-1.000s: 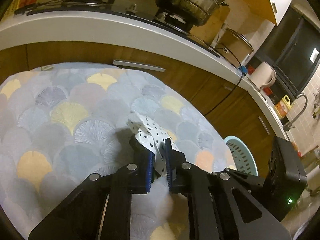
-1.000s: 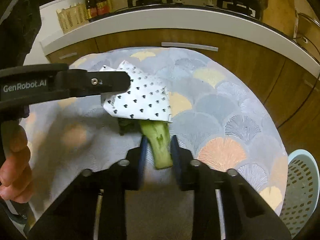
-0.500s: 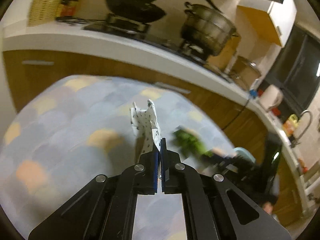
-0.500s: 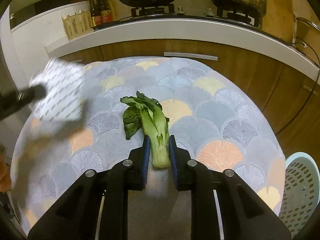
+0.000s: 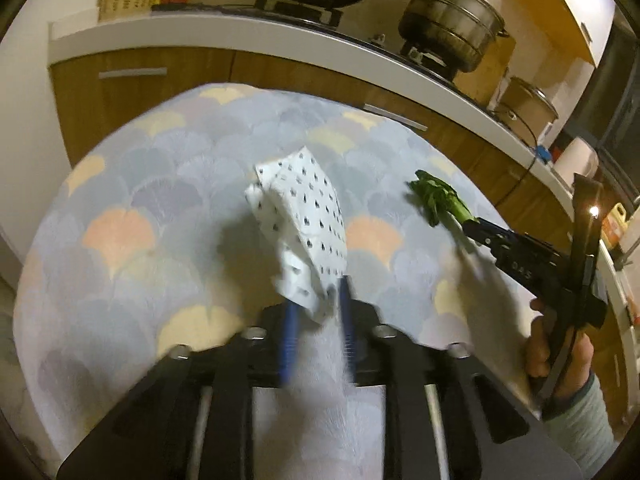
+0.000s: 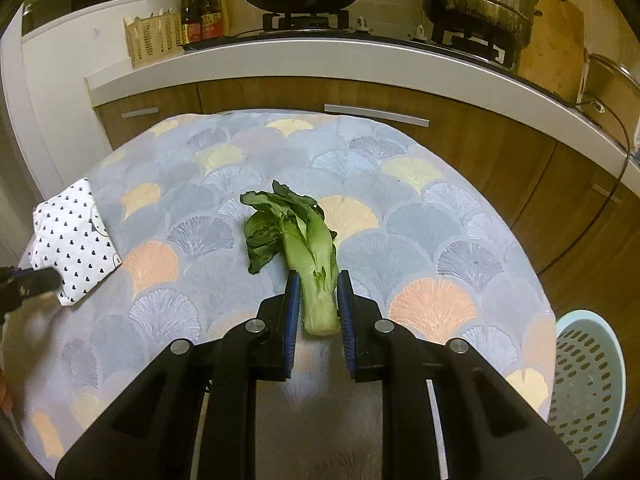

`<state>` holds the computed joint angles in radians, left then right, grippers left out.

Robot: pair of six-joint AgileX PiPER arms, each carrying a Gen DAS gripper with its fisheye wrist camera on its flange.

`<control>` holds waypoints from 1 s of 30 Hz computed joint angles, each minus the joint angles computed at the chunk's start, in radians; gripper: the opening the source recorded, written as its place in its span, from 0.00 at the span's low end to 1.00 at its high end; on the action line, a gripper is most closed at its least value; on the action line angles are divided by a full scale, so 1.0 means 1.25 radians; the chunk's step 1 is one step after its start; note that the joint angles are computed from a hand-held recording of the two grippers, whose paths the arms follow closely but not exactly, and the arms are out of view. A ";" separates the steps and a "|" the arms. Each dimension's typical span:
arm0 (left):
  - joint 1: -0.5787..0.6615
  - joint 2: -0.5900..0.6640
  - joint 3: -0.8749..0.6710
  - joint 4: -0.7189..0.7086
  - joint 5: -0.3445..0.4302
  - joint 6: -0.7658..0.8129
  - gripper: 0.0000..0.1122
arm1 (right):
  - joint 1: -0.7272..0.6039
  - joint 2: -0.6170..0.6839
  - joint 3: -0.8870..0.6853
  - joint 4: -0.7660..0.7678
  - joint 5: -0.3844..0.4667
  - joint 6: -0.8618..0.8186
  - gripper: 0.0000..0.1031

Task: Collect trash

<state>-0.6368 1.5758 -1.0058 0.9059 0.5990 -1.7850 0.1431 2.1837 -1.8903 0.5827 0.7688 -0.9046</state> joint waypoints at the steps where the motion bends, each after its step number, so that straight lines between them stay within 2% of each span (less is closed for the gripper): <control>1: -0.003 -0.008 0.019 0.029 -0.012 -0.043 0.32 | 0.003 -0.006 0.009 -0.013 -0.010 0.013 0.16; 3: -0.005 -0.018 0.041 0.055 -0.014 -0.087 0.39 | 0.002 -0.026 0.041 -0.032 -0.029 0.038 0.16; 6: -0.007 -0.020 0.036 0.009 0.023 -0.021 0.46 | -0.008 -0.076 0.126 -0.005 -0.054 0.002 0.16; 8: 0.013 -0.040 0.055 -0.029 -0.023 0.033 0.56 | -0.014 -0.099 0.163 0.007 -0.046 -0.005 0.16; 9: 0.024 -0.053 0.074 -0.034 -0.055 0.038 0.56 | -0.014 -0.112 0.185 0.007 -0.051 -0.001 0.16; 13: 0.040 -0.060 0.089 -0.021 -0.030 0.008 0.56 | -0.025 -0.134 0.219 0.035 -0.025 -0.009 0.16; 15: 0.075 -0.086 0.113 -0.019 -0.078 -0.012 0.56 | -0.031 -0.142 0.232 0.053 -0.018 -0.017 0.16; 17: 0.096 -0.099 0.119 -0.018 -0.102 -0.020 0.56 | -0.041 -0.131 0.215 0.066 0.016 -0.013 0.17; 19: 0.110 -0.094 0.100 -0.013 -0.088 -0.022 0.57 | -0.042 -0.114 0.194 0.053 0.032 0.009 0.20; 20: 0.114 -0.091 0.093 -0.016 -0.080 -0.018 0.57 | -0.043 -0.105 0.178 0.050 0.048 0.018 0.24; 22: 0.146 -0.075 0.069 -0.038 -0.099 0.012 0.58 | -0.049 -0.104 0.171 0.070 0.061 0.006 0.45; 23: 0.165 -0.063 0.056 -0.064 -0.112 0.042 0.59 | -0.049 -0.111 0.179 0.078 0.052 -0.002 0.61; 25: 0.196 -0.022 0.015 -0.122 -0.131 0.113 0.59 | -0.045 -0.125 0.195 0.088 0.027 -0.018 0.64; 28: 0.203 0.035 -0.040 -0.190 -0.120 0.205 0.59 | -0.030 -0.115 0.170 0.055 0.026 0.010 0.64; 29: 0.192 0.052 -0.058 -0.179 -0.095 0.203 0.59 | -0.023 -0.105 0.156 0.034 0.022 0.032 0.64; 30: 0.165 0.072 -0.084 -0.140 -0.043 0.184 0.59 | -0.016 -0.091 0.141 0.018 0.021 0.052 0.64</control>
